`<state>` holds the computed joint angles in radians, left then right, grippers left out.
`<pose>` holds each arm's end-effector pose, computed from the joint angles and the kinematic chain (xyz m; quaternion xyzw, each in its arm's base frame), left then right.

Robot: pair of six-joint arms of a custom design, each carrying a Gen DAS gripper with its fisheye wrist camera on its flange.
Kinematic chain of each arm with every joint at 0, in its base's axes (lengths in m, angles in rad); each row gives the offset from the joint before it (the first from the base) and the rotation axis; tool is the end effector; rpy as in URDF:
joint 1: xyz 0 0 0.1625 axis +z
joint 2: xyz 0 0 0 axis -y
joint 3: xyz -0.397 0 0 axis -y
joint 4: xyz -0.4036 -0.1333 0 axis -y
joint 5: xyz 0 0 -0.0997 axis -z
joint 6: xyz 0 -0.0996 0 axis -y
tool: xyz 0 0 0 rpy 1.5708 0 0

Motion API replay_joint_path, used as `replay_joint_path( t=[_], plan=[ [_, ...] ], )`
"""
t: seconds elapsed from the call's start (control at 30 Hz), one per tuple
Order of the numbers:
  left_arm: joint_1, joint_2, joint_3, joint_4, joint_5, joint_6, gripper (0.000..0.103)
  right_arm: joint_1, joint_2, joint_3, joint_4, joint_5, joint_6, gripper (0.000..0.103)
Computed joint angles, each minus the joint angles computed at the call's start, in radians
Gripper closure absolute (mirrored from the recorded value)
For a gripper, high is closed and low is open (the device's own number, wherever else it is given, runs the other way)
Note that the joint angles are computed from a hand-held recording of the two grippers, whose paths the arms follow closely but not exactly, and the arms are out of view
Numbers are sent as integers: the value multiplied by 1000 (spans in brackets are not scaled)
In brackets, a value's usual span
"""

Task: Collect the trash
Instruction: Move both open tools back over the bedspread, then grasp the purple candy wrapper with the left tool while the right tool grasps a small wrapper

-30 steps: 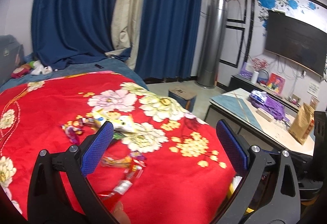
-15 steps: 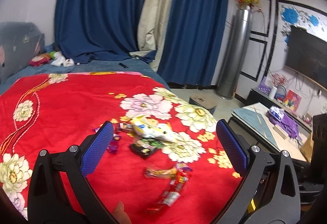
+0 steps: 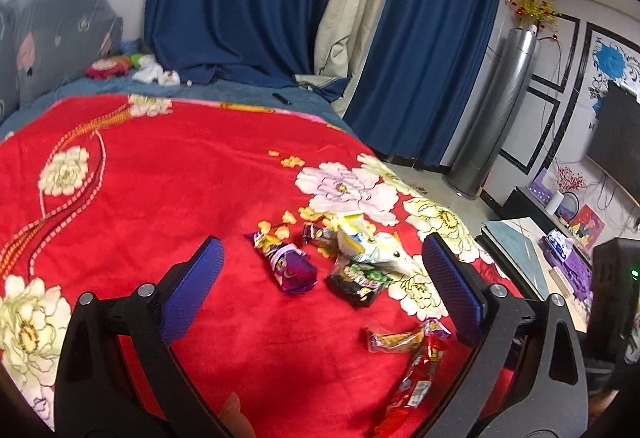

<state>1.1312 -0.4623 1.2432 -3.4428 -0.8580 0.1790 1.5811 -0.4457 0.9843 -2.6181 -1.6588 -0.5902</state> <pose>-0.1417 -0.7675 0.1091 0.0714 0.8182 -0.5209 0.2325 0.1332 -0.8387 0.0885 0.2754 -0.9269 0.2287 0.1127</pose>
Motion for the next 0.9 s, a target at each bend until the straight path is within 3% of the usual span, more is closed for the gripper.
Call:
replay_joint_path(
  t=[0.23,0.4,0.6,0.77,0.9],
  plan=[
    [23,9,-25,66,-19,-48,16,-12,71,-122,93,-18,40,68],
    [41,20,-57,128,-30,-92,16,-25,87,-155,151,12,61,92],
    [69,50,-137,260,-43,-160,18,-34,47,-89,106,59,55,95],
    [93,57,-167,345,-63,-242,35,-38,7,-12,9,71,58,97],
    [111,46,-158,359,-90,-308,57,-42,-17,35,-72,73,57,98]
  ],
)
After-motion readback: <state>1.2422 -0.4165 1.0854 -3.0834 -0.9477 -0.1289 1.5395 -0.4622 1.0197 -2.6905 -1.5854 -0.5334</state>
